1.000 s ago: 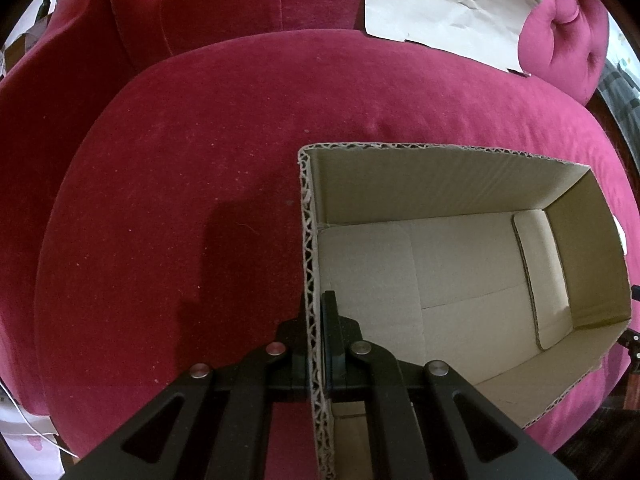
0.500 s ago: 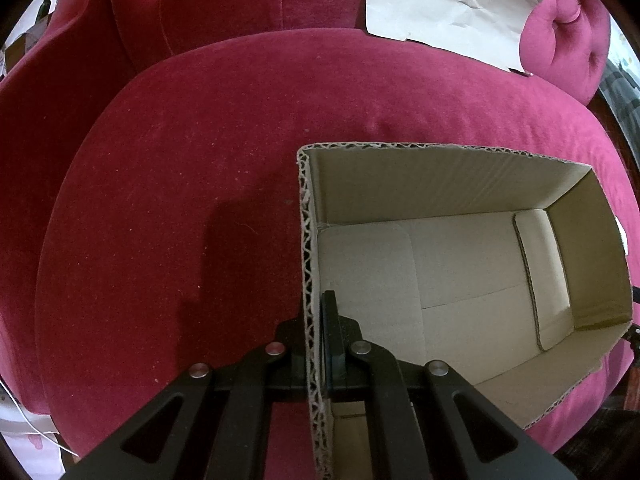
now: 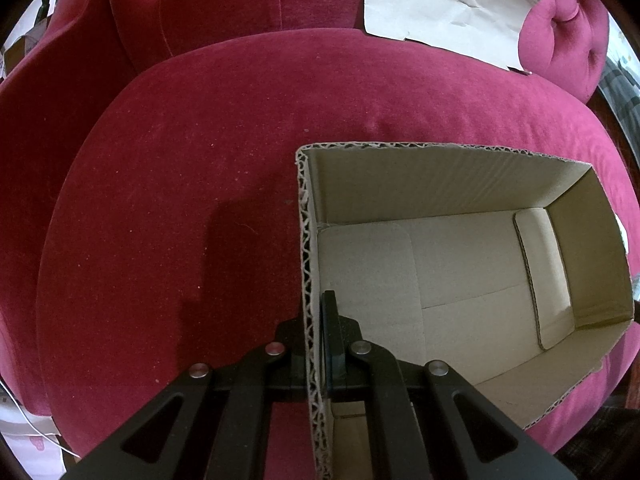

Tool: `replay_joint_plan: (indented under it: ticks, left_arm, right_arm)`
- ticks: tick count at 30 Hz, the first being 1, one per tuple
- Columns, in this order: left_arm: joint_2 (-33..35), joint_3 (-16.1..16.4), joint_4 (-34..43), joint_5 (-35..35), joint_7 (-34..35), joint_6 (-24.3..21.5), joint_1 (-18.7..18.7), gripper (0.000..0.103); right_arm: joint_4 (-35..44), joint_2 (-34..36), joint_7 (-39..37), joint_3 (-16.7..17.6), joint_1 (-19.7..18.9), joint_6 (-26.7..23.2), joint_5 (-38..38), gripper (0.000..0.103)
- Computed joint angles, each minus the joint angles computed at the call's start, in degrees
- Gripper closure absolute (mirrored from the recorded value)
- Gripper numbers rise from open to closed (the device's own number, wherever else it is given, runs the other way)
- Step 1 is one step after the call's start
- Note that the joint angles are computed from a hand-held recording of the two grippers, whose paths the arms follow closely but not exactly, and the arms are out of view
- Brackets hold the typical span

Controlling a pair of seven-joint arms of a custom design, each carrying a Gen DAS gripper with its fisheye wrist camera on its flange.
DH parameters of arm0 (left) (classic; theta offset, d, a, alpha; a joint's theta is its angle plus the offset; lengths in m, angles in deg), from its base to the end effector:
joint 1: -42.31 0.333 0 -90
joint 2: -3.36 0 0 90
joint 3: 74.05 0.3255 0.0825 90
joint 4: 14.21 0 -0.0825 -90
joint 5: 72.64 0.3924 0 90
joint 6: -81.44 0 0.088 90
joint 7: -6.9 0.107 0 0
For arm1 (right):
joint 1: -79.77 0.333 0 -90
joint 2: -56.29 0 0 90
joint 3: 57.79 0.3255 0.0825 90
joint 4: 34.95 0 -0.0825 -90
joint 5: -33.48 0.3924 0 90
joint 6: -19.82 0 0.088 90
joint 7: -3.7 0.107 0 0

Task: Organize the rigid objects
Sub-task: 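Carry the light-blue bottle into the box and open the right gripper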

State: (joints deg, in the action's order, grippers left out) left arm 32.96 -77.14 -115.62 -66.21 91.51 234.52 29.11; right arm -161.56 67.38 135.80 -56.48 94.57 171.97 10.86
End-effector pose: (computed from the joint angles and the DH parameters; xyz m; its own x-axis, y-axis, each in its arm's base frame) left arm 0.6764 -0.1965 0.3143 -0.2606 -0.9652 -0.0226 -0.8914 0.2495 -0.3784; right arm 0.5534 0.1708 0.3188 -0.1356 -0.9894 0.0514 -0.9397 0.1120 -0.3232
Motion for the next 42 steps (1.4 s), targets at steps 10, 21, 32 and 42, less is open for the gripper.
replay_joint_plan:
  ticks: [10,21,32,42]
  left_arm:
    - [0.02,-0.19,-0.24,-0.88,0.74,0.41,0.41,0.099]
    - [-0.24,0.89,-0.34,1.06,-1.45,0.32,-1.04,0.099]
    - [-0.42,0.62,-0.59,1.96,-2.00,0.59,-0.94,0.099]
    - [-0.42,0.69,-0.48,1.96,-1.84,0.53,-0.92,0.099]
  right_arm:
    - [3.06,-1.21,5.01,0.25,1.83,-2.12,-3.92,0.012]
    - [7.90,-0.73,8.61,1.41,4.61,-3.17,-8.22,0.012]
    - [15.26,4.45,5.98,1.95,7.36,-2.62,-7.90,0.012]
    - [23.91,11.55,2.47,1.18,9.90,-1.74,-7.07,0.012]
